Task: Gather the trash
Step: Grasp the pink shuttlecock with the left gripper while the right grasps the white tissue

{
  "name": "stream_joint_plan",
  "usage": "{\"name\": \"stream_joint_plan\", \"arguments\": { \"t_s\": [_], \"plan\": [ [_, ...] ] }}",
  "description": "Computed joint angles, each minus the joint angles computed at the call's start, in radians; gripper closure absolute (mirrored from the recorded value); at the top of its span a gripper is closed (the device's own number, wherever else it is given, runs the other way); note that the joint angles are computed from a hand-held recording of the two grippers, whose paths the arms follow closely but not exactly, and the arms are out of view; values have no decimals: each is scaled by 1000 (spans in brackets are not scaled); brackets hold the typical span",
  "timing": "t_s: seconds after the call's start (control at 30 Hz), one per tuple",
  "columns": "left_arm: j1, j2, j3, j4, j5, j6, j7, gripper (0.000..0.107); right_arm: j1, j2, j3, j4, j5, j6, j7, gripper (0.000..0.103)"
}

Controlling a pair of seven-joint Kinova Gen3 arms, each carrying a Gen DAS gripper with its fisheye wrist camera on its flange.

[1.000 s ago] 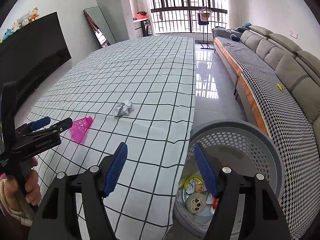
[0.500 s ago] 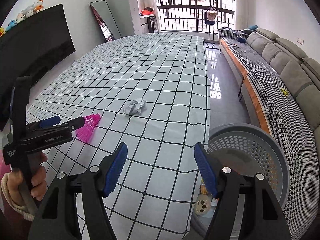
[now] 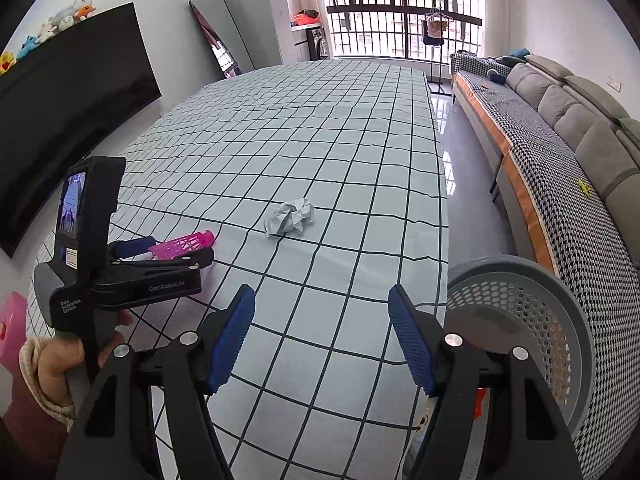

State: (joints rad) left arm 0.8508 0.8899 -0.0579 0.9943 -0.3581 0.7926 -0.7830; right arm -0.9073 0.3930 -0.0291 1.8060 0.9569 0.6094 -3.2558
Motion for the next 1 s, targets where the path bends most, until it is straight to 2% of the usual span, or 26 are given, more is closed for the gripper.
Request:
{"name": "stream_joint_plan", "arguments": {
  "t_s": [0.17, 0.33, 0.53, 0.7, 0.83, 1.0],
  "plan": [
    [18, -16, -16, 44, -21, -46, 17, 45, 14, 21, 2, -17, -26, -12, 26, 37],
    [40, -35, -31, 86, -41, -88, 45, 54, 32, 53, 15, -51, -76, -34, 79, 37],
    [87, -54, -91, 108, -108, -86, 142, 55, 52, 110, 44, -139, -160, -61, 183, 37],
    [104, -71, -127, 129, -178, -69, 230, 55, 85, 198, 49, -270, -271, -34, 332, 37],
    [83, -88, -119, 148, -201, -62, 279, 55, 121, 265, 45, -364, -376, -7, 439, 37],
    [64, -94, -103, 153, -219, -55, 305, 55, 84, 316, 112, -439, -432, 33, 465, 37]
  ]
}}
